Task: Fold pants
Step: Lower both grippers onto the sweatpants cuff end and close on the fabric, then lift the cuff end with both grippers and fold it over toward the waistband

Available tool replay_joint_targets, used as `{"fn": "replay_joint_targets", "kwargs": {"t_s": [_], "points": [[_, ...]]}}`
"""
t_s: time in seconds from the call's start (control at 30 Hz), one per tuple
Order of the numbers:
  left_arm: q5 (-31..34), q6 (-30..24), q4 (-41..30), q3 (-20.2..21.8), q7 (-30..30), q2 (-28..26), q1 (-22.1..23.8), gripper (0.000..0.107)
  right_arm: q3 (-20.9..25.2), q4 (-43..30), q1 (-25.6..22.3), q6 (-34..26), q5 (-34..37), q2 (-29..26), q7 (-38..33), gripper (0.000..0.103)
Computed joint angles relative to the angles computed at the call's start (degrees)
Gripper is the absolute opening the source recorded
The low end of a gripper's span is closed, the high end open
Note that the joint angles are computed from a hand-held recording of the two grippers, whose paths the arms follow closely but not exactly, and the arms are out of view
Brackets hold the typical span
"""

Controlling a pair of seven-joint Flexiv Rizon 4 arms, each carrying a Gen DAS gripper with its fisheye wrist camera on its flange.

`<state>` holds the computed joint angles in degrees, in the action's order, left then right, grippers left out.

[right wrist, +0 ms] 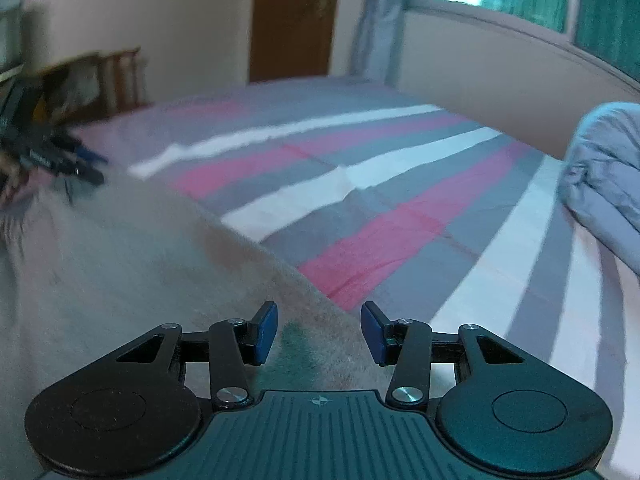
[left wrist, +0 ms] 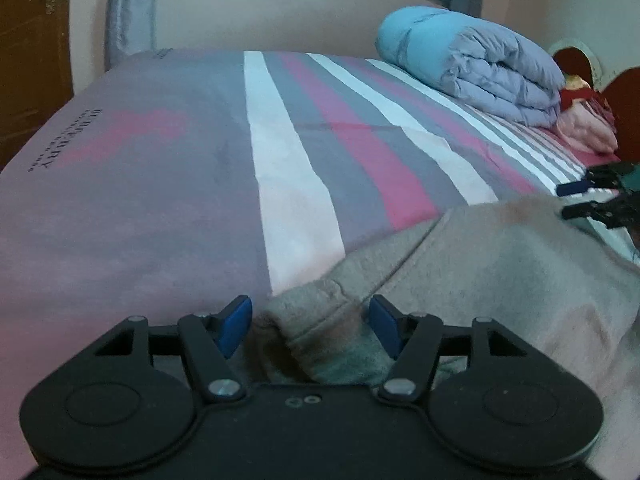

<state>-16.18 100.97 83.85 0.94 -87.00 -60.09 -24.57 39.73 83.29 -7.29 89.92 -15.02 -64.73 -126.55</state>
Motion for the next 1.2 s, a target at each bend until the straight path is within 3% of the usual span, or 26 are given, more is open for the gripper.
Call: {"fn": "replay_joint_targets", "kwargs": {"t_s": [0.13, 0.2, 0.23, 0.3, 0.33, 0.37, 0.4, 0.5, 0.73, 0.9, 1.03, 1.1, 1.13, 1.2], "points": [[1.6, -0.3, -0.8, -4.3, 1.3, -1.1, 3.5, 0.058, -3.0, -5.1, 2.8, -5.2, -0.6, -1.7, -1.3, 0.047], [1.9, -0.3, -1.8, -4.9, 1.6, -1.9, 4.0, 0.058, -3.5, -7.0, 3.5, -6.4, 0.3, -2.7, -2.5, 0.062], [2.0, -0.6, -2.4, -4.9, 1.9, -2.3, 4.0, 0.056, -4.5, -7.7, 4.3, -6.3, 1.2, -2.7, -2.3, 0.063], [2.4, 0.7, -3.0, -4.5, 2.2, -2.9, 3.7, 0.037, -3.7, -9.3, 4.0, -9.2, 2.8, -3.2, -2.8, 0.061], [1.9, 2.3, -3.1, -3.2, 1.7, -3.1, 2.6, 0.024, -3.4, -9.6, 3.9, -10.0, 3.5, -3.2, -3.5, 0.053], [1.3, 3.4, -3.0, -1.6, 1.5, -3.1, 1.2, 0.022, -2.5, -9.9, 3.5, -11.5, 5.2, -3.0, -5.1, 0.023], [0.8, 4.6, -2.7, 0.2, 1.6, -3.0, -0.2, 0.020, -3.4, -9.1, 4.0, -10.1, 4.9, -2.5, -4.5, 0.005], [0.6, 10.5, 0.7, 1.5, 2.9, -1.1, -2.1, 0.016, -5.7, -3.7, 4.8, -3.3, 7.2, 1.1, -6.0, 0.004], [1.8, 27.8, 15.6, -0.2, 6.3, 8.1, -4.6, 0.016, 1.2, 22.6, -5.1, 18.9, 5.4, 13.8, -9.7, 0.004], [-3.7, 33.6, 26.6, -0.2, 12.5, 13.0, -10.9, 0.016, 2.8, 42.4, -9.5, 32.3, 3.3, 23.0, -10.9, 0.004], [-13.0, 35.7, 32.2, -1.8, 16.4, 12.5, -16.7, 0.016, 0.0, 54.6, -5.4, 41.6, 6.6, 25.6, -11.5, 0.004], [-18.1, 36.5, 34.3, -4.4, 15.0, 11.4, -17.9, 0.018, -1.8, 57.6, -1.1, 45.4, 10.6, 23.3, -10.6, 0.004], [-22.8, 36.1, 34.6, -5.3, 14.8, 10.9, -19.4, 0.027, -2.6, 58.1, 0.7, 46.3, 12.3, 21.8, -9.3, 0.004], [-31.1, 38.6, 35.3, -7.1, 12.2, 10.0, -22.1, 0.028, -4.6, 58.7, 7.0, 51.7, 18.9, 18.4, -8.2, 0.005]]}}
